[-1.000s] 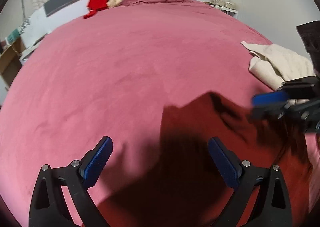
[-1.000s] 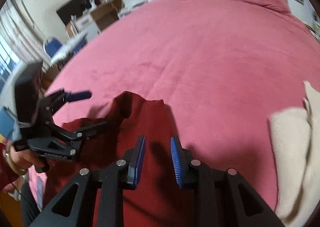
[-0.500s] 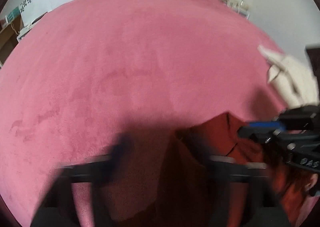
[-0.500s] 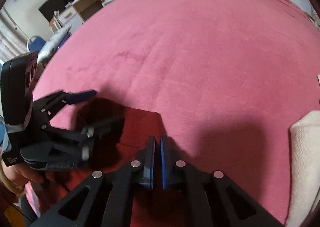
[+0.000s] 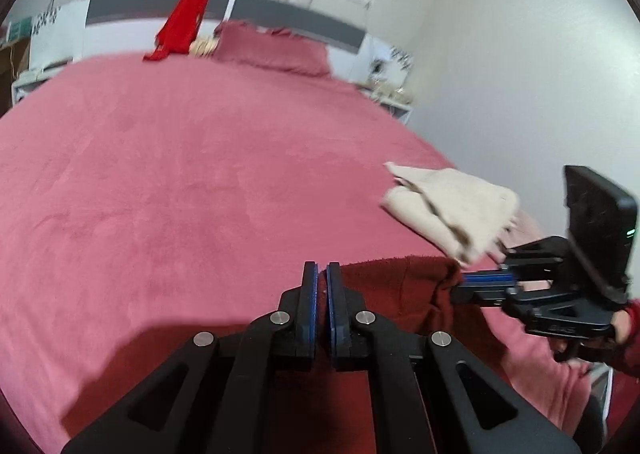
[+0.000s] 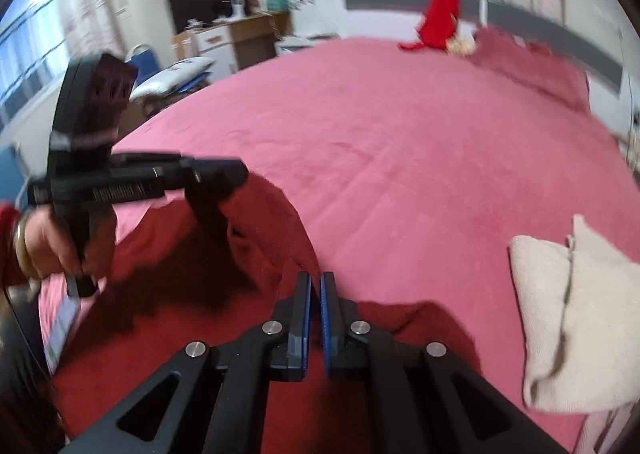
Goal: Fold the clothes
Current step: 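Grasp the folded sweater with the left gripper while the right gripper pinches and folds it over, then release the sweater with both grippers and lift them away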
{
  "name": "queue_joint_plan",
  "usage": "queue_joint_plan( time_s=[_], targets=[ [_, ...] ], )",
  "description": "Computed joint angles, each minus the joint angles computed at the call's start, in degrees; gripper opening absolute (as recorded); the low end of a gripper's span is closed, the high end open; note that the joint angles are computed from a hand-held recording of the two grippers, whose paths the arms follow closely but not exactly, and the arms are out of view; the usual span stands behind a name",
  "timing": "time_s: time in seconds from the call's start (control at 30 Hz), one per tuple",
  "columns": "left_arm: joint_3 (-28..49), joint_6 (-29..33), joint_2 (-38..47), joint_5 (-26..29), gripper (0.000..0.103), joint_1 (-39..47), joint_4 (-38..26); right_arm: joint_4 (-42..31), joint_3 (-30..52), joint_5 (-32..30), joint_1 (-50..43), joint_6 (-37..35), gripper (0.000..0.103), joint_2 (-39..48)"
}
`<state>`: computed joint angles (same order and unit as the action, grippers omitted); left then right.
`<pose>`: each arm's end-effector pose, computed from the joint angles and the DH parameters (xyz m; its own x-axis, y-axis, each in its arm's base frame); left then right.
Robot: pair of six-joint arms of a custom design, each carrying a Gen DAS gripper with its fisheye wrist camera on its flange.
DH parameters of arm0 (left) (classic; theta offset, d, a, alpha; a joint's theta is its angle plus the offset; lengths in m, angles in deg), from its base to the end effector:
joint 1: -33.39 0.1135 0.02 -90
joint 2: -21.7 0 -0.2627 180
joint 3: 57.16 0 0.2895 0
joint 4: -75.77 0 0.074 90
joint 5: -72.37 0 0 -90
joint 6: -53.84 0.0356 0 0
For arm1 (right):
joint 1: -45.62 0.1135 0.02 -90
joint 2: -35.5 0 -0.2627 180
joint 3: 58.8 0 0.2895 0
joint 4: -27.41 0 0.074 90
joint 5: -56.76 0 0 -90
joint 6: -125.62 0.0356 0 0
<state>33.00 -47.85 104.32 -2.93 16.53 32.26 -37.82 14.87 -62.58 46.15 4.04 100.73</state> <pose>0.3429 -0.1134 0.3483 -0.6471 -0.0087 -0.7623 0.3533 0.8827 -0.3099 0.2537 0.0198 0.3066 -0.5680 -0.4618 -0.6813 -0.6736 0.7364 0.0624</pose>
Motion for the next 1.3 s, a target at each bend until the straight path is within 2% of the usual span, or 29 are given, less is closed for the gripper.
queue_joint_plan(
  time_s=[0.03, 0.1, 0.2, 0.23, 0.27, 0.33, 0.37, 0.43, 0.53, 0.57, 0.63, 0.73, 0.77, 0.8, 0.83, 0.87, 0.9, 0.97, 1.03, 1.13, 1.17, 1.3],
  targets=[
    [-4.5, -0.4, -4.3, -1.6, 0.008, -1.3, 0.4, -0.5, -3.4, 0.3, 0.0, -1.2, 0.004, -3.5],
    [-9.8, -1.7, -9.9, -4.3, 0.008, -3.1, -4.1, -3.2, -8.3, 3.9, 0.4, -0.7, 0.007, -6.3],
    [-18.7, -8.6, -16.3, -8.5, 0.008, -7.8, -5.8, -6.4, -15.3, 9.0, -0.2, 2.2, 0.011, -10.2],
    [-21.9, -9.8, -20.0, -9.7, 0.008, -8.5, -6.1, -7.8, -17.0, 8.2, -2.3, 2.8, 0.011, -12.5],
    [-24.5, -10.7, -23.5, -11.5, 0.008, -9.4, -6.7, -9.7, -17.7, 4.5, -6.3, 2.8, 0.013, -15.0],
    [-25.7, -11.1, -27.5, -17.5, 0.008, -11.9, -8.0, -11.8, -17.1, -0.5, -11.5, 4.3, 0.021, -16.8],
    [-24.9, -10.5, -27.6, -19.2, 0.008, -12.3, -8.3, -12.1, -16.4, -2.2, -12.9, 5.7, 0.021, -16.9],
    [-21.6, -8.5, -26.0, -22.0, 0.011, -12.1, -8.5, -9.7, -14.8, -2.6, -10.5, 11.2, 0.022, -15.6],
    [-15.1, -6.7, -20.2, -23.7, 0.030, -11.0, -6.7, -4.2, -13.7, -3.0, -5.0, 21.0, 0.022, -13.4],
    [-13.1, -6.0, -17.3, -24.7, 0.039, -11.1, -5.8, -1.9, -13.2, -1.1, -2.7, 24.5, 0.022, -11.9],
    [-9.5, -4.3, -11.9, -25.9, 0.043, -11.1, -5.0, 1.5, -12.3, 4.3, -0.6, 30.1, 0.022, -8.4],
    [-5.4, -2.7, -3.9, -26.0, 0.043, -10.4, -7.7, 3.5, -9.5, -0.3, -5.2, 35.3, 0.023, 0.8],
    [-5.8, -2.9, -2.2, -26.7, 0.043, -10.6, -7.8, 3.9, -8.1, -2.6, -6.6, 37.2, 0.028, 4.9],
    [-6.1, -3.2, -0.4, -27.4, 0.047, -10.9, -7.9, 4.2, -6.5, -4.9, -7.8, 39.1, 0.028, 9.0],
    [-6.2, -3.6, 1.6, -28.0, 0.053, -11.1, -8.0, 4.5, -5.3, -7.0, -9.1, 40.6, 0.025, 12.4],
    [-6.7, -4.0, 2.7, -28.6, 0.057, -11.3, -7.6, 5.1, -4.9, -8.8, -10.7, 41.4, 0.018, 14.5],
    [-8.5, -4.6, 1.6, -29.0, 0.063, -11.4, -5.7, 6.1, -5.2, -10.6, -12.8, 42.9, 0.018, 15.6],
    [-12.0, -5.9, -0.7, -30.0, 0.065, -11.6, -1.9, 9.0, -8.0, -13.9, -19.2, 47.2, 0.008, 14.6],
    [-13.2, -6.2, -1.9, -30.4, 0.066, -11.7, -1.1, 7.4, -9.9, -16.2, -23.1, 44.9, 0.007, 12.3],
    [-13.5, -7.0, -2.5, -30.7, 0.070, -11.9, -1.6, 3.3, -9.0, -13.8, -21.6, 34.9, 0.024, 7.2],
    [-13.7, -7.5, -2.8, -31.1, 0.075, -12.0, -1.7, 2.7, -8.0, -13.1, -19.4, 32.7, 0.024, 6.3],
    [-14.3, -9.2, -2.5, -34.9, 0.080, -13.9, -1.8, 6.6, -5.6, -18.5, -12.3, 36.8, 0.025, 9.2]
  ],
)
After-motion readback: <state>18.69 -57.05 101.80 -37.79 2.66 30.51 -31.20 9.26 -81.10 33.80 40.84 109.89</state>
